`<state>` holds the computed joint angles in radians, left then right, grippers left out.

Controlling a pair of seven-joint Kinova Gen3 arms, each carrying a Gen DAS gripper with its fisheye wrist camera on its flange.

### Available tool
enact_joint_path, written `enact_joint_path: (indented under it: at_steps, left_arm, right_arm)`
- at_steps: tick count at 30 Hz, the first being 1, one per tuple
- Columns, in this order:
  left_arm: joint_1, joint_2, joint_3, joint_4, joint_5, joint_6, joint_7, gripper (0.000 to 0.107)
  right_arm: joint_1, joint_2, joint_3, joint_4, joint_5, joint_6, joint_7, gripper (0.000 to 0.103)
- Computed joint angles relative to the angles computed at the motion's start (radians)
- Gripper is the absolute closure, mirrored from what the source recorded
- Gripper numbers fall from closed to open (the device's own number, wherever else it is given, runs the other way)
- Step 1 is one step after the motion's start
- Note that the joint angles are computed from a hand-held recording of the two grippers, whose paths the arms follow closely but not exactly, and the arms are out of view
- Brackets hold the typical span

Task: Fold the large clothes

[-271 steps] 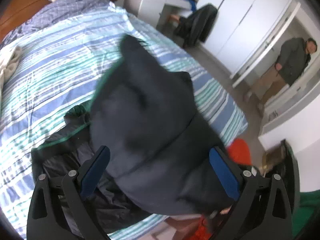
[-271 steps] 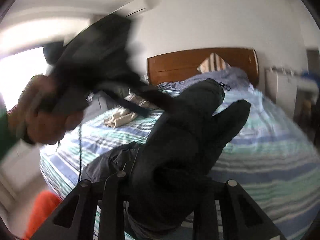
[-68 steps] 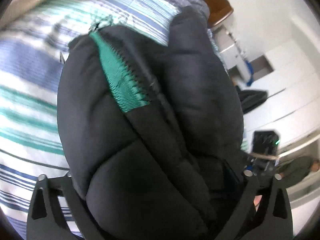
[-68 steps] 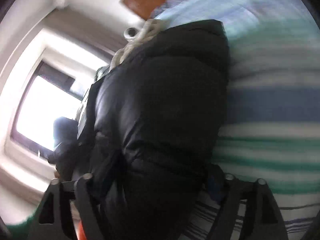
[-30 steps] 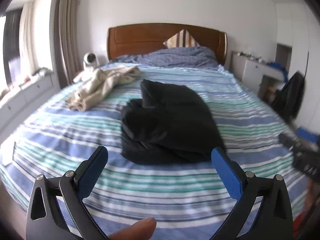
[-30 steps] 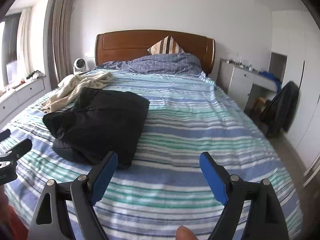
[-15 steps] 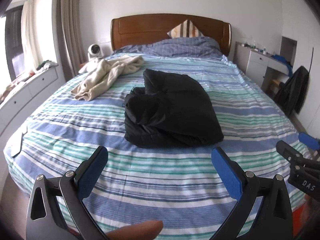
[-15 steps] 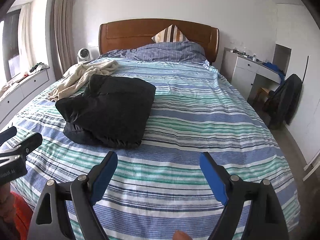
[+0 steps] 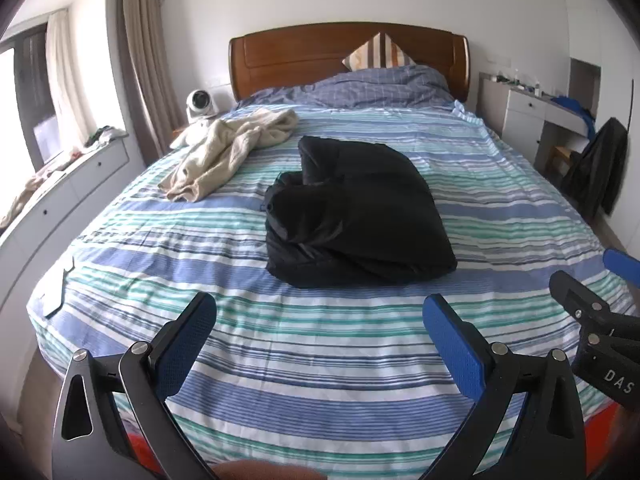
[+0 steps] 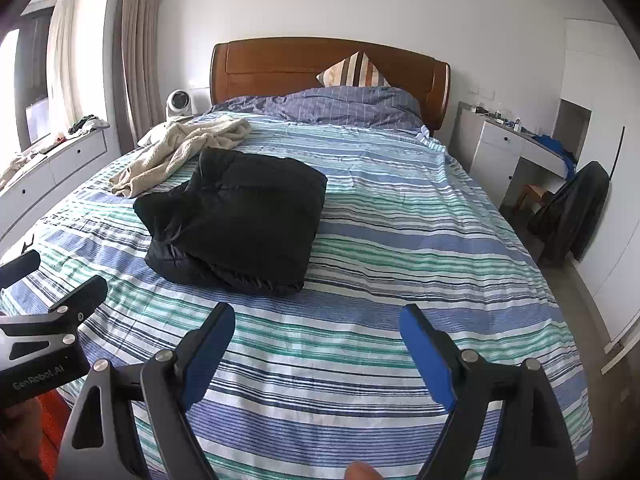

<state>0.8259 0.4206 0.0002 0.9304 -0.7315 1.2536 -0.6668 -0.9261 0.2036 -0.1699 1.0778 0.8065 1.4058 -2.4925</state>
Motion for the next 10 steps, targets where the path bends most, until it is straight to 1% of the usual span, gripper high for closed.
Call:
enact_joint_path:
  at_steps: [4,6,10]
  left_arm:
    - [-0.004,-0.005,-0.002,0.015,0.005,-0.002,0.02,0.005]
    - [-0.008,-0.017,0.001,0.037,0.008,-0.022,0.038,0.005]
    - [0.009,-0.027,-0.001,0.06,-0.037,-0.034,0.077,0.005]
  right_arm:
    - [-0.003,0.002,-0.002,0.001,-0.008,0.001,0.0,0.017]
    - [-0.004,-0.001,-0.003,0.005,-0.009,0.0,0.003,0.017]
    - [-0.004,-0.006,-0.005,0.009,-0.006,-0.002,0.002,0.017]
